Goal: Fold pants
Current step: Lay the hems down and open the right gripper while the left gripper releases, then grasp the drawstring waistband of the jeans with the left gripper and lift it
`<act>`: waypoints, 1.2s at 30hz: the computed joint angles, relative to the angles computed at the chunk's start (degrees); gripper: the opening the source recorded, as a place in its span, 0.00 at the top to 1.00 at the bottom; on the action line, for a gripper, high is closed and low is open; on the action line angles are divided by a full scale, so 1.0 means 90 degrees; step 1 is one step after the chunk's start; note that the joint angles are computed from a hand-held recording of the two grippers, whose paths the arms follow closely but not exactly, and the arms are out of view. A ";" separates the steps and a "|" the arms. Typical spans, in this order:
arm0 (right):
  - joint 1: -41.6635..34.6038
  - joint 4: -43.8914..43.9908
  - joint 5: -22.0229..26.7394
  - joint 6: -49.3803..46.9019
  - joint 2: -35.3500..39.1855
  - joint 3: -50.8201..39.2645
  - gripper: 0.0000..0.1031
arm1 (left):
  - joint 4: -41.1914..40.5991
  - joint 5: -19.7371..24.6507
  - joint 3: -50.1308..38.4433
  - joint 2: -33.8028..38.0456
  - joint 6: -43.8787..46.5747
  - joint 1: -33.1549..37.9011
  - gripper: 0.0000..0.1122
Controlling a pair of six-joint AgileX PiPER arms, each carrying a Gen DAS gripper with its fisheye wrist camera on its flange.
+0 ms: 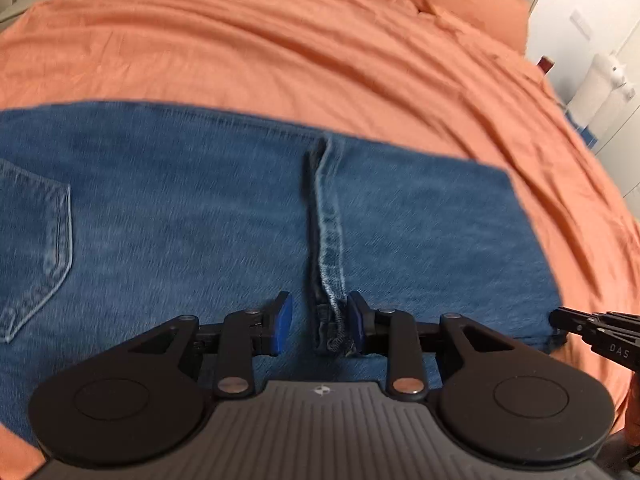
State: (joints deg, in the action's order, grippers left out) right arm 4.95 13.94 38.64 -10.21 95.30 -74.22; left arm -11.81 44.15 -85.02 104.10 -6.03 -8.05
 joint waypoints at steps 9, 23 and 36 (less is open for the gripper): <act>0.0186 -0.0538 0.0090 0.0259 0.0372 0.0010 1.00 | 0.0555 0.0440 -0.0355 0.0395 -0.0318 -0.0196 0.66; 0.0303 0.0507 -0.1039 -0.0861 -0.0510 0.0651 0.98 | 0.0319 0.1625 -0.1368 -0.0417 0.0613 0.0829 0.58; 0.1759 0.0609 -0.1048 -0.0269 0.0811 -0.0819 0.84 | -0.1066 0.0779 -0.0212 -0.1321 0.1445 0.4558 0.41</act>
State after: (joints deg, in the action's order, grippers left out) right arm 20.78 19.41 29.20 -12.63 102.60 -81.59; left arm -21.41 51.16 -86.93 92.22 6.97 32.97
